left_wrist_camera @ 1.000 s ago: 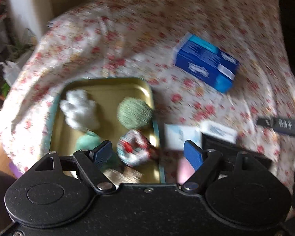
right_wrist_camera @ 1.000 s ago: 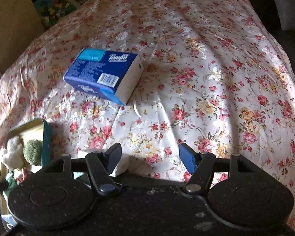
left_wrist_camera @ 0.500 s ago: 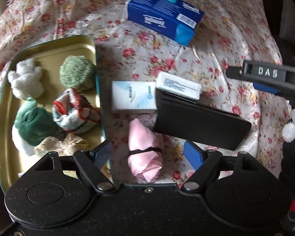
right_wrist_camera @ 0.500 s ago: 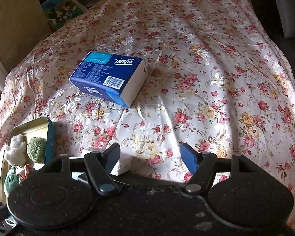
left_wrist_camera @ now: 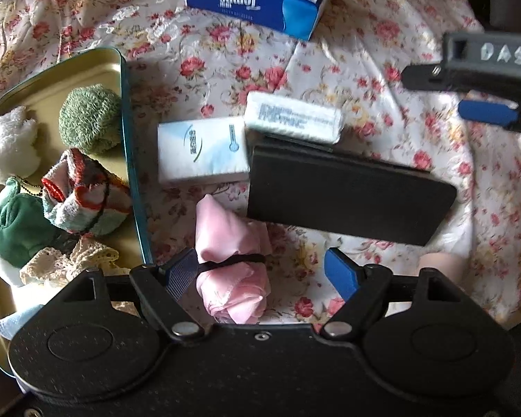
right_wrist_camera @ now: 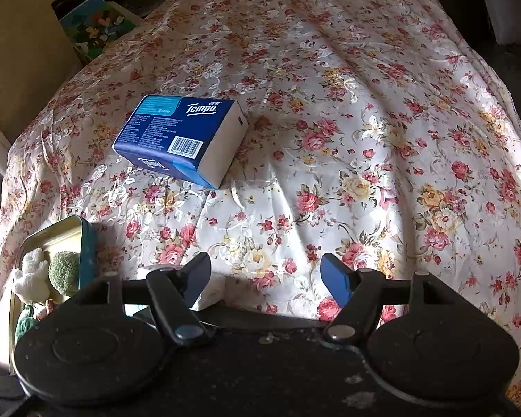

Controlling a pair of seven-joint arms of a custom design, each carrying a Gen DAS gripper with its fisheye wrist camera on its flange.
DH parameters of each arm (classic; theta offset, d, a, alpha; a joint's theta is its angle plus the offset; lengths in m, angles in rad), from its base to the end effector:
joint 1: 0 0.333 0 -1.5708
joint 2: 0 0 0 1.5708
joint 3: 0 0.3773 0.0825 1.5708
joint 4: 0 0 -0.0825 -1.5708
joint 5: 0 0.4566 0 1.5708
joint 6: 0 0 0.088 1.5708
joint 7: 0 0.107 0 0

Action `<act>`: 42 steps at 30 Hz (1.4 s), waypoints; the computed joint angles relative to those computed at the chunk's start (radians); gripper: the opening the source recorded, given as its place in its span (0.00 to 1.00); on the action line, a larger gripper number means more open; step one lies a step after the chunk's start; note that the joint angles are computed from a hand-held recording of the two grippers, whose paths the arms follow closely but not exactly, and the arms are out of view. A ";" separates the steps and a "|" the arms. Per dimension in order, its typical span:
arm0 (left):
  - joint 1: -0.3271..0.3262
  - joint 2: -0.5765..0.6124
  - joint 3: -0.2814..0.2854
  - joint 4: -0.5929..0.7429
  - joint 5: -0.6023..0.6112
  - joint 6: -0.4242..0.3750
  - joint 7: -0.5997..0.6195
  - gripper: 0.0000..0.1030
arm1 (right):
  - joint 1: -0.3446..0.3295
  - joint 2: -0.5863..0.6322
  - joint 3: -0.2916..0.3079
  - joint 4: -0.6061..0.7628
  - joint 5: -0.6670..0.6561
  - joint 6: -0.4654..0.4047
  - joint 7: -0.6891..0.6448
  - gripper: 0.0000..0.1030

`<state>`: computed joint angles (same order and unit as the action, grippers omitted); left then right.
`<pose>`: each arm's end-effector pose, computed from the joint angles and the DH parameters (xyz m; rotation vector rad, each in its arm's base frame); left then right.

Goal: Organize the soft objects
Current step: 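Grasp the pink cloth bundle with the left gripper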

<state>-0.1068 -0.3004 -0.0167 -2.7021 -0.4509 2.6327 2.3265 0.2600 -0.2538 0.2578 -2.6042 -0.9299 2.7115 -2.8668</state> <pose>0.4422 -0.0438 0.3506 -1.5264 2.5991 -0.5060 0.4024 0.2604 0.3717 -1.2924 2.2455 -0.5648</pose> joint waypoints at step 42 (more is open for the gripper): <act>0.014 0.040 -0.015 0.009 0.040 -0.050 -0.069 0.43 | 0.026 0.041 -0.018 0.018 0.039 -0.008 -0.086 0.69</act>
